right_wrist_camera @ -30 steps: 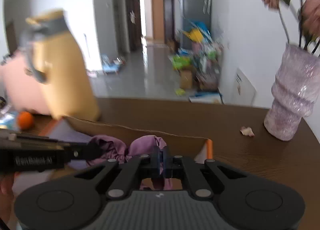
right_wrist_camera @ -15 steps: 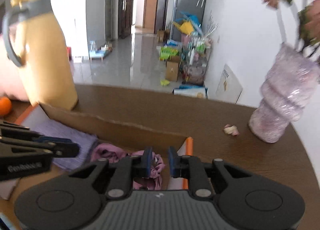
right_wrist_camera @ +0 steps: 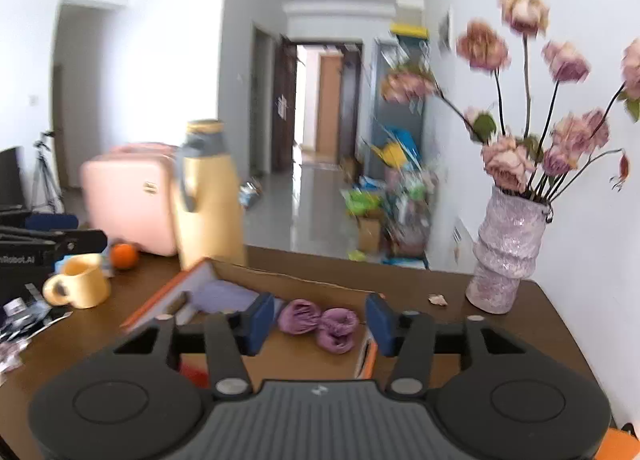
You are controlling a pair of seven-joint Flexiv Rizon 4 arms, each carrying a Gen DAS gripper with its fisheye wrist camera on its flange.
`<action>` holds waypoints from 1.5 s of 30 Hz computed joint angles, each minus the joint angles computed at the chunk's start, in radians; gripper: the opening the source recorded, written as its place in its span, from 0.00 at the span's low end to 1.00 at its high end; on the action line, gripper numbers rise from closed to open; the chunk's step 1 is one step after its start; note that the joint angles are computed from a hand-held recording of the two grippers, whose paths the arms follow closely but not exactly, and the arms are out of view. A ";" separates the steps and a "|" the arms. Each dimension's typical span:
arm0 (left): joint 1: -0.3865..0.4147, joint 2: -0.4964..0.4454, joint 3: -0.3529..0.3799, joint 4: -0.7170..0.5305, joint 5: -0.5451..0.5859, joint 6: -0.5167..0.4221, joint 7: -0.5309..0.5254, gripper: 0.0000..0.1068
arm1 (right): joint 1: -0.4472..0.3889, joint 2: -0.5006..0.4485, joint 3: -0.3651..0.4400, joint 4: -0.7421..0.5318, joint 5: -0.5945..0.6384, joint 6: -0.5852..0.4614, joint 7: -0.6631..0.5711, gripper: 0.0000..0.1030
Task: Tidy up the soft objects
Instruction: 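Carry the purple scrunchies with the left tool into the box and release, then reach the right tool to the brown sponge and close on it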
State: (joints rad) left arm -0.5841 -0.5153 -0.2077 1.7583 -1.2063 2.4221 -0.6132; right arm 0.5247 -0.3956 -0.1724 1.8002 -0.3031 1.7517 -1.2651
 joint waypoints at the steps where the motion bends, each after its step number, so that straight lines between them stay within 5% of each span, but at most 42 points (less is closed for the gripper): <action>1: -0.004 0.026 0.003 0.071 0.057 0.026 -0.074 0.78 | 0.047 0.035 -0.046 0.072 0.011 0.062 -0.010 0.57; 7: -0.083 0.101 0.006 0.390 0.205 0.235 -0.381 0.90 | 0.398 0.201 -0.233 0.415 0.377 0.373 -0.302 0.79; 11: -0.151 0.104 -0.022 0.535 0.167 0.352 -0.502 0.92 | 0.496 0.231 -0.188 0.557 0.576 0.586 -0.472 0.87; 16: -0.220 0.102 -0.054 0.650 0.095 0.385 -0.580 0.92 | 0.529 0.175 -0.059 0.670 0.757 0.809 -0.477 0.89; 20: -0.237 0.094 -0.057 0.653 0.068 0.361 -0.582 0.92 | 0.447 0.120 0.048 0.727 0.708 0.865 -0.368 0.89; 28: -0.209 0.071 -0.041 0.619 0.084 0.305 -0.595 0.92 | 0.406 0.092 0.137 0.695 0.794 0.841 -0.445 0.89; 33: -0.159 0.060 -0.033 0.571 0.157 0.174 -0.618 0.90 | 0.317 0.069 0.180 0.648 0.783 0.770 -0.436 0.87; 40: -0.012 0.012 -0.035 0.455 0.467 -0.131 -0.833 0.55 | 0.098 0.003 0.248 0.537 0.619 0.600 -0.363 0.78; 45: 0.018 -0.076 -0.029 0.334 0.510 -0.235 -0.949 0.45 | -0.097 -0.087 0.294 0.417 0.343 0.460 -0.228 0.60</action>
